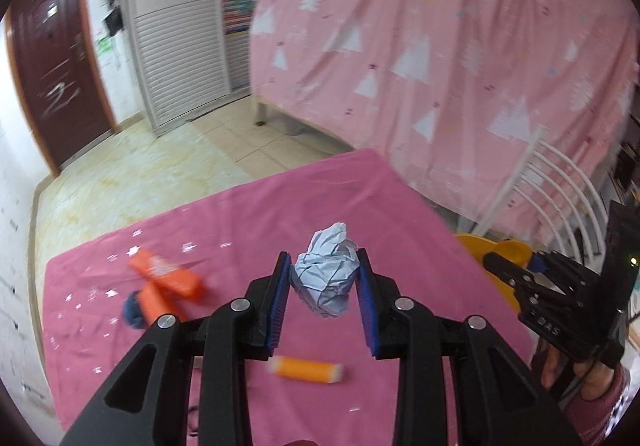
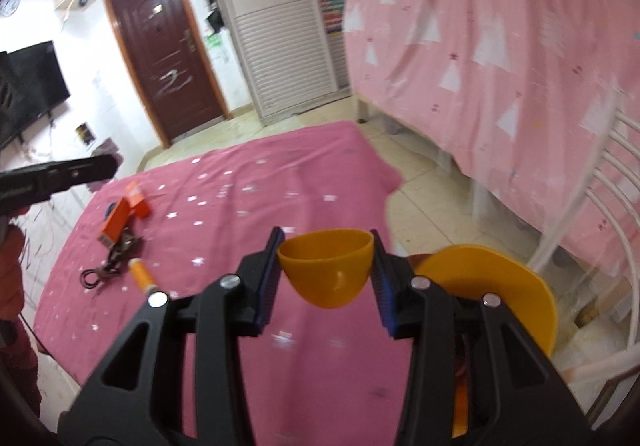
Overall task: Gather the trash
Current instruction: 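Carry foil and yellow cup over the yellow bin and open both tools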
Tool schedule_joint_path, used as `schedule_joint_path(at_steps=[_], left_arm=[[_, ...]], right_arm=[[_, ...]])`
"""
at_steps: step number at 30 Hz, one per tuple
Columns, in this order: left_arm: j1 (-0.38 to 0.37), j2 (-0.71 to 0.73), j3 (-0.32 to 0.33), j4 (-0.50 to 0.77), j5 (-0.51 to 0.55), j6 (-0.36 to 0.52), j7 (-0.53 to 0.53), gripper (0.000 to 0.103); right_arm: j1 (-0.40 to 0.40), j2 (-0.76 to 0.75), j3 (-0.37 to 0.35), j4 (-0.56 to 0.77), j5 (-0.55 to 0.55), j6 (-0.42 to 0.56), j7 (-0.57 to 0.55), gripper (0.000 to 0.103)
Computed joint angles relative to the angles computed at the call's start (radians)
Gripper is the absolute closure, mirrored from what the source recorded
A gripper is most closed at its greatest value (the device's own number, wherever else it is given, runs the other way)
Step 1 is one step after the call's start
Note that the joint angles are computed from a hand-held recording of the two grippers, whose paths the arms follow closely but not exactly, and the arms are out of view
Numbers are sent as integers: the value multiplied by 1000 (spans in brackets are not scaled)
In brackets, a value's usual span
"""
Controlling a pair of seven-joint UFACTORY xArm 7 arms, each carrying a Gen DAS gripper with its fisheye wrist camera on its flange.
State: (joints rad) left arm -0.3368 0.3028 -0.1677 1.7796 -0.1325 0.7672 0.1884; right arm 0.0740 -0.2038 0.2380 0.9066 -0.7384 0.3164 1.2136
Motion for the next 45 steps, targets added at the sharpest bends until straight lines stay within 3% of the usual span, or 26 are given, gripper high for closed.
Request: schedule_joint_path(at_steps=[7,14,23,27,30,33,36,45], left_arm=[[-99,50,-30,67,51,37,-32,77],[-205,144,-45,190,83,103,-70,77],[-345,337,-18,475,124,238,-154,77],[-396,467,4,692,131,355,-181,69],[-420,532,23,805,122,417,-197,50],[-421,528,35,794,111,418,-207,45],[-404,459,35,672,107,360,-207,45],[-328,327,20,467,115,265,-218,39]], right_arm=[[-77,-121,-8,-135,11,-30,16,63],[-157,-195,-13,-249,112,-81,-56,63],[-216,-204,-30,-340,274,-150,-169,63],[-252,-220,-15,-365,317,-163,-186,62],[-263,-219,-10,-371,349,-170,-210,61],[-265,-216,-4,-373,375,-174,-232,59],[-269,-208,9,-368,386,-175,-245,56],[-259,-197,35,-342,402,-183,-273,52]])
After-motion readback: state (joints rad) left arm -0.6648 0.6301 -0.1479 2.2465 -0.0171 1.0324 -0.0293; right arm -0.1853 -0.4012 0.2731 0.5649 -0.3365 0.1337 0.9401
